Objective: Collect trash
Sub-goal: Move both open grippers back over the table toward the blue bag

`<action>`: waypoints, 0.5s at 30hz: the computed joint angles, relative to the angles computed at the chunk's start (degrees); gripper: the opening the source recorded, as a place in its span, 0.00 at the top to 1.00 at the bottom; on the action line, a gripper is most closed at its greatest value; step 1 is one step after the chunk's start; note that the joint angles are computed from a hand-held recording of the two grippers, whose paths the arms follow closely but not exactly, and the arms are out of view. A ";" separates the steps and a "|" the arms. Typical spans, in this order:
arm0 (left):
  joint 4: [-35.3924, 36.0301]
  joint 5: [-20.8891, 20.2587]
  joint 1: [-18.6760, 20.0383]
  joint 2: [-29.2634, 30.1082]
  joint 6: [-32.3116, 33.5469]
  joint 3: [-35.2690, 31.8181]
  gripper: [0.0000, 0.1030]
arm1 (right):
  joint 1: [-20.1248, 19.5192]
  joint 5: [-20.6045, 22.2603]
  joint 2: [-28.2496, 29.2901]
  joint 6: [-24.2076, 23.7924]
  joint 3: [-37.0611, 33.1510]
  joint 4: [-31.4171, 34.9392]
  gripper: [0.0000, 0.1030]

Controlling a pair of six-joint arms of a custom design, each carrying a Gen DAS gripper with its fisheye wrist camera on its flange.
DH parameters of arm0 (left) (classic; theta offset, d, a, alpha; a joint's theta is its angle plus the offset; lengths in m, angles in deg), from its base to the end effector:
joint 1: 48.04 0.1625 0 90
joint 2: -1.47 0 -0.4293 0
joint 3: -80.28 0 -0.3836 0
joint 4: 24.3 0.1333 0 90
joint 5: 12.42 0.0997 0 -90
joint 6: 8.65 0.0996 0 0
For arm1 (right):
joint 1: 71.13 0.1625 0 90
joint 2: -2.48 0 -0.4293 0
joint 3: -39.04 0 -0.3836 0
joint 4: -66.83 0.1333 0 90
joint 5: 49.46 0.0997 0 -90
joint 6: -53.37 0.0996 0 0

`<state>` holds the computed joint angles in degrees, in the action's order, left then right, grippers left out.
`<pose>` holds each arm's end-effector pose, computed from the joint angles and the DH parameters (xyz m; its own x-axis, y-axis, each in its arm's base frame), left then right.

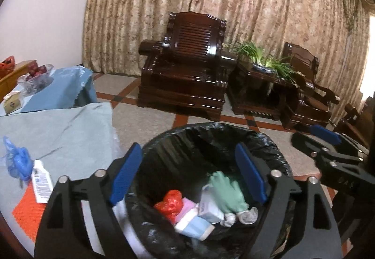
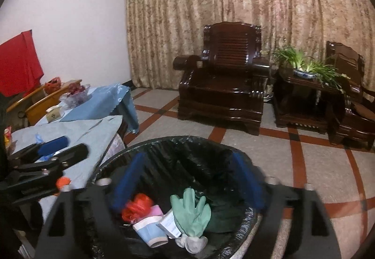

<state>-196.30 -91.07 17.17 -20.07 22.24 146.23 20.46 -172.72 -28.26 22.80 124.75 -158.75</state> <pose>-0.2016 -0.8012 0.0351 -0.6365 0.6286 -0.4470 0.7679 0.4622 -0.4434 0.0977 -0.6852 0.1526 -0.7303 0.3628 0.5788 -0.4366 0.4037 -0.8040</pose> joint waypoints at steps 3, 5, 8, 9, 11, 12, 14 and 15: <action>-2.30 1.13 0.41 -1.80 0.60 2.01 0.12 | 0.26 -0.06 -0.04 0.59 0.18 0.52 0.05; -4.05 2.31 0.53 -3.08 1.12 3.60 0.10 | 0.69 0.35 -0.01 1.14 0.52 1.43 0.05; -6.59 4.11 0.90 -5.44 1.83 6.29 0.09 | 1.43 0.83 0.56 0.64 0.51 2.09 0.05; -7.35 4.69 1.15 -6.36 1.69 7.29 0.08 | 1.74 0.92 0.88 0.51 0.31 2.31 0.05; -8.75 5.57 1.72 -8.17 1.23 9.27 0.08 | 2.24 1.40 1.55 0.52 -0.22 3.29 0.05; -9.20 5.98 1.89 -8.71 1.07 9.76 0.08 | 2.41 1.66 1.80 0.65 -0.41 3.84 0.05; -10.48 6.87 2.46 -10.25 0.66 11.25 0.08 | 2.94 2.09 2.72 1.06 -1.27 4.98 0.05; -11.14 7.29 2.72 -10.90 0.55 11.89 0.08 | 3.26 2.42 3.26 1.19 -1.89 5.86 0.05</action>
